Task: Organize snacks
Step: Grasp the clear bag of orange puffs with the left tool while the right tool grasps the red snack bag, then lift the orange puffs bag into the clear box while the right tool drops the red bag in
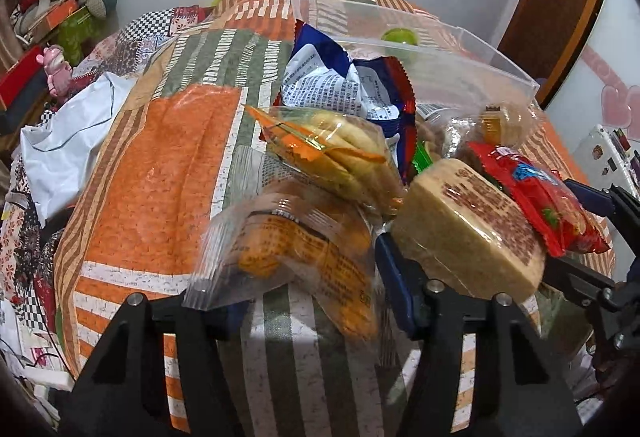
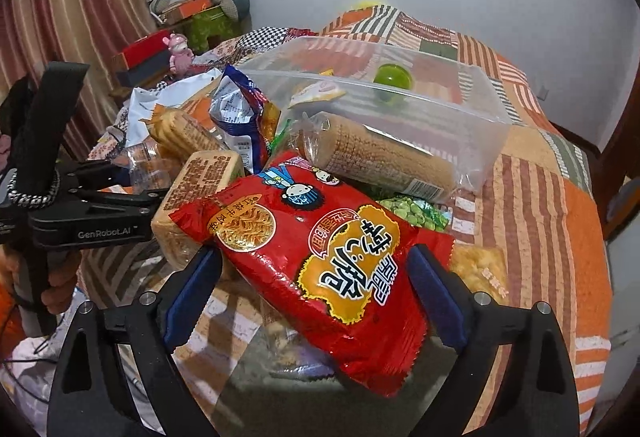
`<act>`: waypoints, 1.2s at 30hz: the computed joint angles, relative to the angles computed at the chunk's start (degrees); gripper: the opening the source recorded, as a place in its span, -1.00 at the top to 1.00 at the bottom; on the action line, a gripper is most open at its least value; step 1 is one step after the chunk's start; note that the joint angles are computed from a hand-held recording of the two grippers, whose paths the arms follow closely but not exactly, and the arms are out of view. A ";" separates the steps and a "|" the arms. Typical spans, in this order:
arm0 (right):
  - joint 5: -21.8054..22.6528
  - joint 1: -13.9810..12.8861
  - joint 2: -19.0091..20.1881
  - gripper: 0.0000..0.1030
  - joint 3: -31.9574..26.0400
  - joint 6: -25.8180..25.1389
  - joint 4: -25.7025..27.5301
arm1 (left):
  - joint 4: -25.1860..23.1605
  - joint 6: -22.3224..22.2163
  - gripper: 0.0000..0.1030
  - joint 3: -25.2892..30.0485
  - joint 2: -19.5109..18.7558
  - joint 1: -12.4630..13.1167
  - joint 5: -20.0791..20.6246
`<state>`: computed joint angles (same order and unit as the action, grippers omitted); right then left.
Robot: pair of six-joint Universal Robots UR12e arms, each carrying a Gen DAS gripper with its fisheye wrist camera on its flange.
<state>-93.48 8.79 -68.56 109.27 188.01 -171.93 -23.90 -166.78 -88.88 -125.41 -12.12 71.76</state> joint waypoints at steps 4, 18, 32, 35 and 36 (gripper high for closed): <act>-1.16 0.23 -0.05 -0.58 0.03 -0.95 -0.04 | 0.88 -0.56 -0.04 -0.58 0.31 0.21 -0.13; 3.11 -0.87 -1.13 0.14 1.46 0.73 -3.00 | 5.04 1.38 0.14 -4.57 3.51 1.01 -0.69; 6.25 -2.41 -3.16 0.31 3.53 3.64 -7.82 | 7.81 0.72 0.26 -5.80 5.55 1.36 -2.19; 6.25 -2.52 -3.52 0.41 4.07 3.57 -9.50 | 8.62 0.58 0.27 -5.93 5.85 1.44 -2.72; 6.37 -2.54 -3.61 0.42 4.13 3.66 -9.73 | 8.93 0.53 0.27 -6.11 6.02 1.43 -2.76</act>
